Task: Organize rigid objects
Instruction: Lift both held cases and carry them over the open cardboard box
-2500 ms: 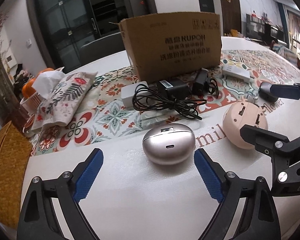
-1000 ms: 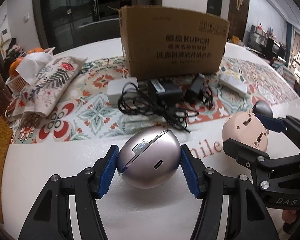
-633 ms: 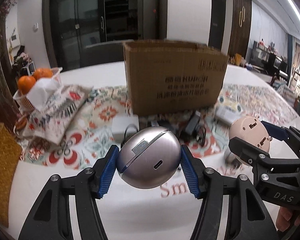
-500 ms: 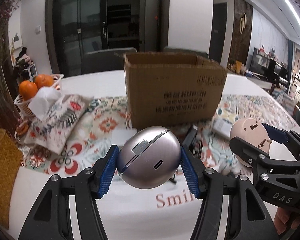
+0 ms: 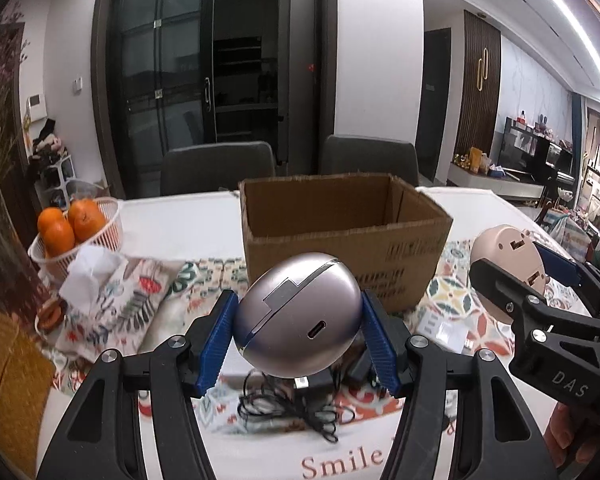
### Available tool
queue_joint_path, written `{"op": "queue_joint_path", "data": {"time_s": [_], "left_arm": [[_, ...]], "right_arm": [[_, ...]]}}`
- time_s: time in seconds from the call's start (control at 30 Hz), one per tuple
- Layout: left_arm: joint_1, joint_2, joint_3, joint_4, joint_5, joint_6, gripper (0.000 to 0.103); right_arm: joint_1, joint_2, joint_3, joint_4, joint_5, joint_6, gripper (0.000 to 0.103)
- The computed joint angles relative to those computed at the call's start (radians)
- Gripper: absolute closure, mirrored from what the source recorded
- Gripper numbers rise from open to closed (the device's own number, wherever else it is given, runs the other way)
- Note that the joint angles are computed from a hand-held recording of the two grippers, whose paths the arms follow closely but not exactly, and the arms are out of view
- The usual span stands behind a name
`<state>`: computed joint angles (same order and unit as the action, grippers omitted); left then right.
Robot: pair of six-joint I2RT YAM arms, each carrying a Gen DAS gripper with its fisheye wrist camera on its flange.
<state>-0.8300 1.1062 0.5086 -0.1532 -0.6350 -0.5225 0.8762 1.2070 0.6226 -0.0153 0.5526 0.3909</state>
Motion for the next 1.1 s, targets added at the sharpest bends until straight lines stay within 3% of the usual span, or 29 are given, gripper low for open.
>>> {"op": "queue_joint_path", "data": {"time_s": [0.27, 1.1], "left_arm": [[0.083, 0.047, 0.097, 0.012, 0.051, 0.079, 0.042], [0.316, 0.356, 0.417, -0.029, 0.263, 0.228, 0.042]], "right_arm": [[-0.057, 0.025, 0.081, 0.02, -0.021, -0.072, 0.019], [-0.305, 0.335, 0.413, -0.067, -0.334, -0.171, 0.019]]}}
